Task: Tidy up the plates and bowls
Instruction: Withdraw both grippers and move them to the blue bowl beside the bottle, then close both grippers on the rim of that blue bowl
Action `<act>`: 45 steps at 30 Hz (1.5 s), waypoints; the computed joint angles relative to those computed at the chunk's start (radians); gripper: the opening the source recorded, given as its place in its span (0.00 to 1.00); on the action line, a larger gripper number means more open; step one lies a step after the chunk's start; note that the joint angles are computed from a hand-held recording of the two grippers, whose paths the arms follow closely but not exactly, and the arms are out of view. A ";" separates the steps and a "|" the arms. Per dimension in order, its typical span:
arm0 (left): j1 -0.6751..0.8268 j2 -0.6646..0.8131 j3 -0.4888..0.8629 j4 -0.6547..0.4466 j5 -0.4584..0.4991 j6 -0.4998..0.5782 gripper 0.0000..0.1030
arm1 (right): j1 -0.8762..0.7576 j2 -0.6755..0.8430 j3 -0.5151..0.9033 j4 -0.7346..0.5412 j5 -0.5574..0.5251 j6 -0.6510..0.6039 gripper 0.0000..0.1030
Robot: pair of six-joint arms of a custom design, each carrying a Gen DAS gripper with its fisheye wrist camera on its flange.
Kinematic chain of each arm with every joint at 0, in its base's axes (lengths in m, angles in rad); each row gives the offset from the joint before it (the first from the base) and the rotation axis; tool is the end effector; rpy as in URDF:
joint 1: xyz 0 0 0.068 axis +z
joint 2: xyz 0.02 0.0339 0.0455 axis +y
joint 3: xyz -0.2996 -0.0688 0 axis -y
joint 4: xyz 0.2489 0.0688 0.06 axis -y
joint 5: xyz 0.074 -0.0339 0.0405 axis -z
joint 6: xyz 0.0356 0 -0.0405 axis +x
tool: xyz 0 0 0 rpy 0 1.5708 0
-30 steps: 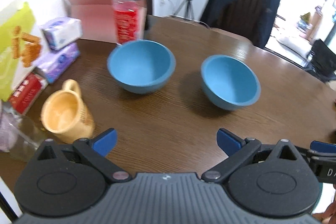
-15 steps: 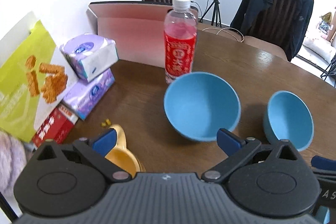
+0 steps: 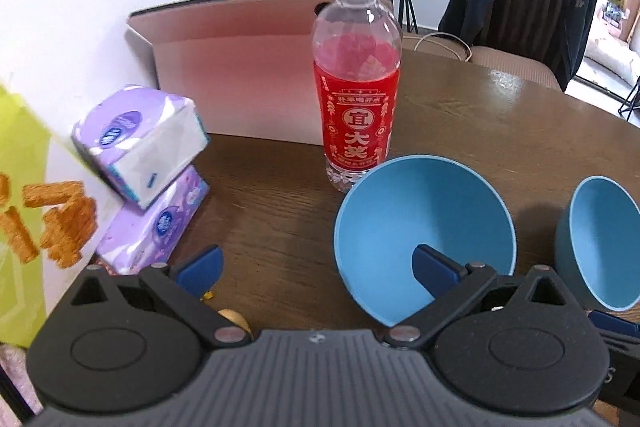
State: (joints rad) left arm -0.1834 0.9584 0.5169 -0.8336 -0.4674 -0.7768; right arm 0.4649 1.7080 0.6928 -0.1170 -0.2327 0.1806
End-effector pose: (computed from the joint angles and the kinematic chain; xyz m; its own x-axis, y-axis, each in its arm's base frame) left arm 0.1300 -0.0078 0.2054 -0.6944 -0.5077 -0.5100 -0.6353 0.7654 0.1031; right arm 0.2550 0.1371 0.1321 -0.8902 -0.2510 -0.3803 -0.3699 0.8853 0.2817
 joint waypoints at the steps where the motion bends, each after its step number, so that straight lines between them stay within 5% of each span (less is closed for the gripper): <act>1: 0.027 0.014 -0.009 0.030 0.014 0.028 1.00 | 0.009 0.011 0.005 0.007 0.008 0.011 0.86; 10: 0.195 0.122 -0.060 0.224 0.095 0.194 0.91 | 0.062 0.108 0.047 0.054 0.035 0.050 0.71; 22: 0.271 0.244 -0.070 0.353 0.134 0.273 0.73 | 0.102 0.196 0.081 0.095 0.054 0.104 0.46; 32: 0.316 0.341 -0.060 0.426 0.171 0.321 0.49 | 0.116 0.263 0.128 0.102 0.073 0.152 0.34; 37: 0.341 0.364 -0.062 0.458 0.193 0.334 0.45 | 0.116 0.283 0.137 0.106 0.077 0.161 0.31; 45: 0.362 0.386 -0.076 0.516 0.232 0.365 0.20 | 0.123 0.318 0.167 0.104 0.057 0.165 0.18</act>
State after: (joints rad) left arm 0.1782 1.3448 0.4407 -0.3174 -0.2353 -0.4117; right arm 0.5882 2.0255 0.8594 -0.0125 -0.1752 0.3455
